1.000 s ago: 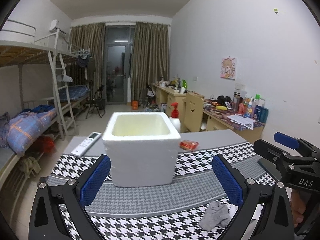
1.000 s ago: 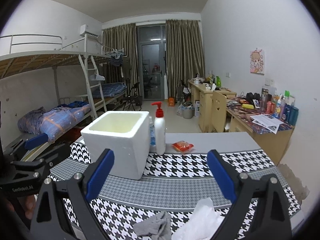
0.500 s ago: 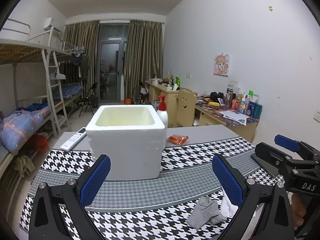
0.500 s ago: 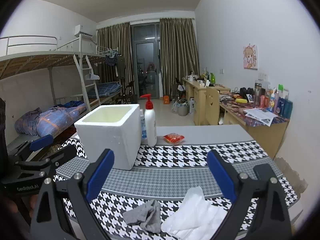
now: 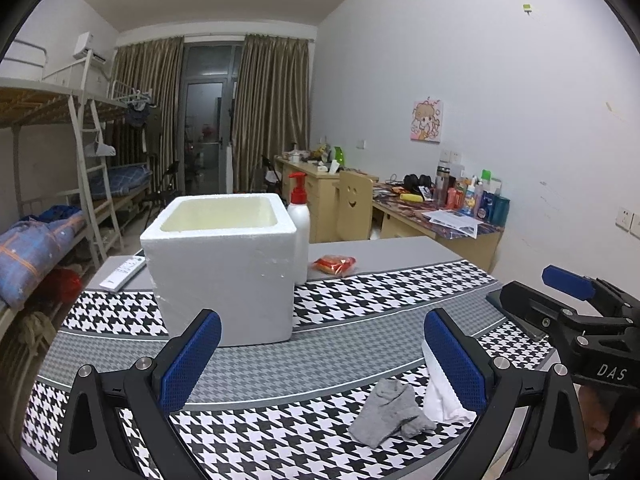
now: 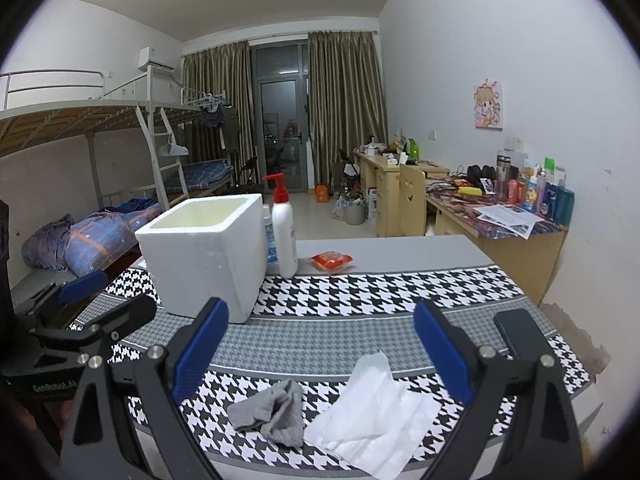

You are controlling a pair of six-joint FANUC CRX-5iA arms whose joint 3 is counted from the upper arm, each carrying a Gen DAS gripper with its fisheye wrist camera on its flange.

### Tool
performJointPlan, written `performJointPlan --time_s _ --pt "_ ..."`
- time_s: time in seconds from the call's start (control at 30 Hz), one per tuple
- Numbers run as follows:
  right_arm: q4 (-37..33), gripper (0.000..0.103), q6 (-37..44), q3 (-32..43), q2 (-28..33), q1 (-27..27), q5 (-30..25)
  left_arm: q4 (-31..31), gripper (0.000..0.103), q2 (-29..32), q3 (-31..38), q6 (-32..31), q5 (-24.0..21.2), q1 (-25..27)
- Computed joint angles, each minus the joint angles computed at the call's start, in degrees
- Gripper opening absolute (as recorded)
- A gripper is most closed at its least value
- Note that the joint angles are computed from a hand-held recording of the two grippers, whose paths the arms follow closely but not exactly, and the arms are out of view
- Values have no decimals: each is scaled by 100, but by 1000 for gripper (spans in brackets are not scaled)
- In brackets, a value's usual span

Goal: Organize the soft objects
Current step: 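Move both tools toward the grey sock and the white tissue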

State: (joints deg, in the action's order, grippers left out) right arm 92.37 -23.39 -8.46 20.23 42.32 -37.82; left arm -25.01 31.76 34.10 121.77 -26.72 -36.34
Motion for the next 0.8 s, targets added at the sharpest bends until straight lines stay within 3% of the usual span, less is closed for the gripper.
performJointPlan --time_s 0.8 --pt "-376 96 -30 -374 -86 34 -253 945 102 361 76 -951 32 46"
